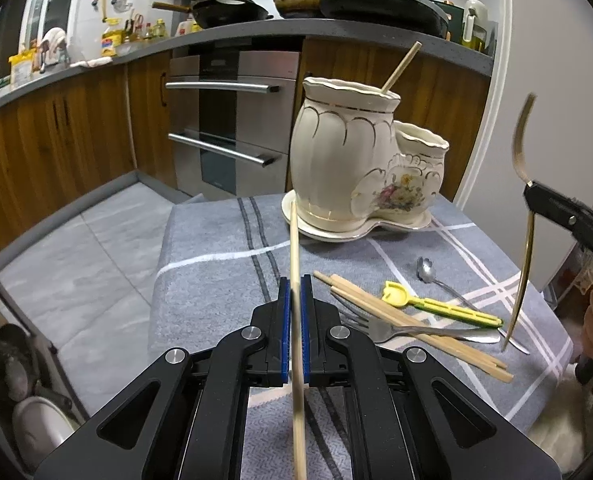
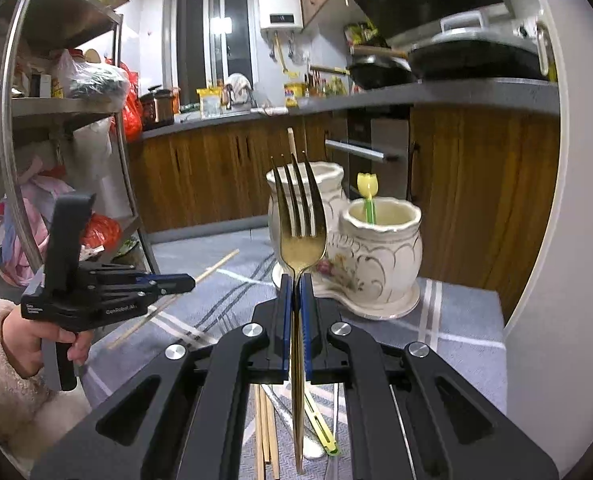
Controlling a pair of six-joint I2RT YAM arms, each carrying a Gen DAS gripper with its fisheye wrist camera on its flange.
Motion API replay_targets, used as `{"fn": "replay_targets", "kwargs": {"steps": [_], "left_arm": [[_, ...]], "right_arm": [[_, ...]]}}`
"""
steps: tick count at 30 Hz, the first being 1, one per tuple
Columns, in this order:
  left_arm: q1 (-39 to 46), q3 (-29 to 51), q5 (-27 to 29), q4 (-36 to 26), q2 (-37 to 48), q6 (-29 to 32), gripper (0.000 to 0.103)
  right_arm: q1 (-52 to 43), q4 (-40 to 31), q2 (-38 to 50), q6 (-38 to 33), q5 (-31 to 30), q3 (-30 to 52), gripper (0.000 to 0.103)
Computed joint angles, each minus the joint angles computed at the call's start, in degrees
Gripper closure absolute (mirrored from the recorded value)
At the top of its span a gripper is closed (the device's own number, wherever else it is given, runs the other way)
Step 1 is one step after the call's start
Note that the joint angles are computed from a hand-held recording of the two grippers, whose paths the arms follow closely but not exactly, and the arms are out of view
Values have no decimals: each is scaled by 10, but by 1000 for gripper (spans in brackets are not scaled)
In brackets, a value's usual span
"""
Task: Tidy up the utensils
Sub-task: 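Lift and lower the chopstick into the tall pot with left while right lowers fork into short pot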
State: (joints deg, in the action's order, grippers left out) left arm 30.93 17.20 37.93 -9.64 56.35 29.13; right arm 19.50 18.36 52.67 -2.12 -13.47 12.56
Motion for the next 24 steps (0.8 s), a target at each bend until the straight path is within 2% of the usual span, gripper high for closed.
{"fn": "replay_targets", "kwargs": {"steps": [4,9,17,22,24], "left_arm": [[-1,-1,1,1,-3,0,98],[5,-5,7,2,-14,-2,98],[62,21,105,-49,-86,-21,98],[65,57,169,-31,-117,-94,98],[37,64,156,26,-122,-150,98]], "right_arm": [[4,-1,-69,0,3,-25,99],[17,1,-102,2,15,-33,99],[14,-6,-103,16,12,-10,99],[11,23,-50,26,22,40,99],[2,39,-22,34,17,64,99]]}}
